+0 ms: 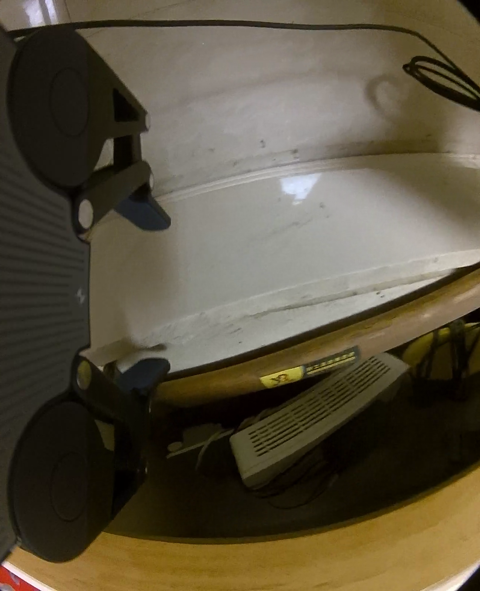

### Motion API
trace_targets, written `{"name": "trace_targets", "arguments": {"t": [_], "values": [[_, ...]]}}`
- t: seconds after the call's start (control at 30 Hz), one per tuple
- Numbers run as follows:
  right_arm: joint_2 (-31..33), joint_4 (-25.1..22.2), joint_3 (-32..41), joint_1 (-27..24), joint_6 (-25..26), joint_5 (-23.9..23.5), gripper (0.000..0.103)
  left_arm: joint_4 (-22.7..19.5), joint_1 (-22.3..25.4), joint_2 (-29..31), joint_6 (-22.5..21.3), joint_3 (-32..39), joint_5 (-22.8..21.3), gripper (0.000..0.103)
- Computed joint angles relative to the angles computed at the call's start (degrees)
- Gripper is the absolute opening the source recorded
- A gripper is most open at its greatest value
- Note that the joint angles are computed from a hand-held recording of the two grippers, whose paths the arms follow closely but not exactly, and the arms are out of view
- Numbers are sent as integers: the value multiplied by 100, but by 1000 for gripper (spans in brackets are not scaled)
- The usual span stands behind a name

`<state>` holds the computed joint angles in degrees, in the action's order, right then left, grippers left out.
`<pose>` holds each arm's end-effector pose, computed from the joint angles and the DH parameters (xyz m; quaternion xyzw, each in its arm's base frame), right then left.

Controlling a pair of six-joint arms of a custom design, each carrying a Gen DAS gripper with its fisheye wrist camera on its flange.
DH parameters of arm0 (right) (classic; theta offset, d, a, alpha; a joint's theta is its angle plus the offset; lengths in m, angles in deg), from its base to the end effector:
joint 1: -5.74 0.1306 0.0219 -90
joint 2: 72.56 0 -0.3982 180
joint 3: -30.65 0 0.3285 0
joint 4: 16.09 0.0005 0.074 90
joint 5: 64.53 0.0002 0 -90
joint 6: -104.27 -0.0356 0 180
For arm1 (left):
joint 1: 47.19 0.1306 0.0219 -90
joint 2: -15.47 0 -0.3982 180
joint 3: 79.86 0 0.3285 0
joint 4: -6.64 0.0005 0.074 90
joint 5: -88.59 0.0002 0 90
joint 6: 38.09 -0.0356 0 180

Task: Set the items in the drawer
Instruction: 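Close both grippers on the drawer's front panel edge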

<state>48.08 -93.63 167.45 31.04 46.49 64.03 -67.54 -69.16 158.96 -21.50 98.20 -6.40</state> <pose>0.5422 0.2312 0.4751 -0.3685 0.8411 -0.3334 0.2136 0.6470 -0.2582 0.4840 0.6561 0.6222 0.2201 0.3661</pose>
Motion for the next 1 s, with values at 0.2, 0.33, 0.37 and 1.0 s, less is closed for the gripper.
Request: {"name": "trace_targets", "arguments": {"t": [0.2,0.33,0.37,1.0], "values": [[102,-161,182,24,-41,254,48,1495,24,-895,-415,-1981,15,42],[96,-95,88,85,198,435,47,1911,22,-1132,-685,-2507,-11,41],[116,-157,141,86,171,428,48,1813,23,-1094,-632,-2398,-9,40],[106,-1240,566,296,-432,122,42,1028,-62,-1472,93,-2647,-125,38]]}}
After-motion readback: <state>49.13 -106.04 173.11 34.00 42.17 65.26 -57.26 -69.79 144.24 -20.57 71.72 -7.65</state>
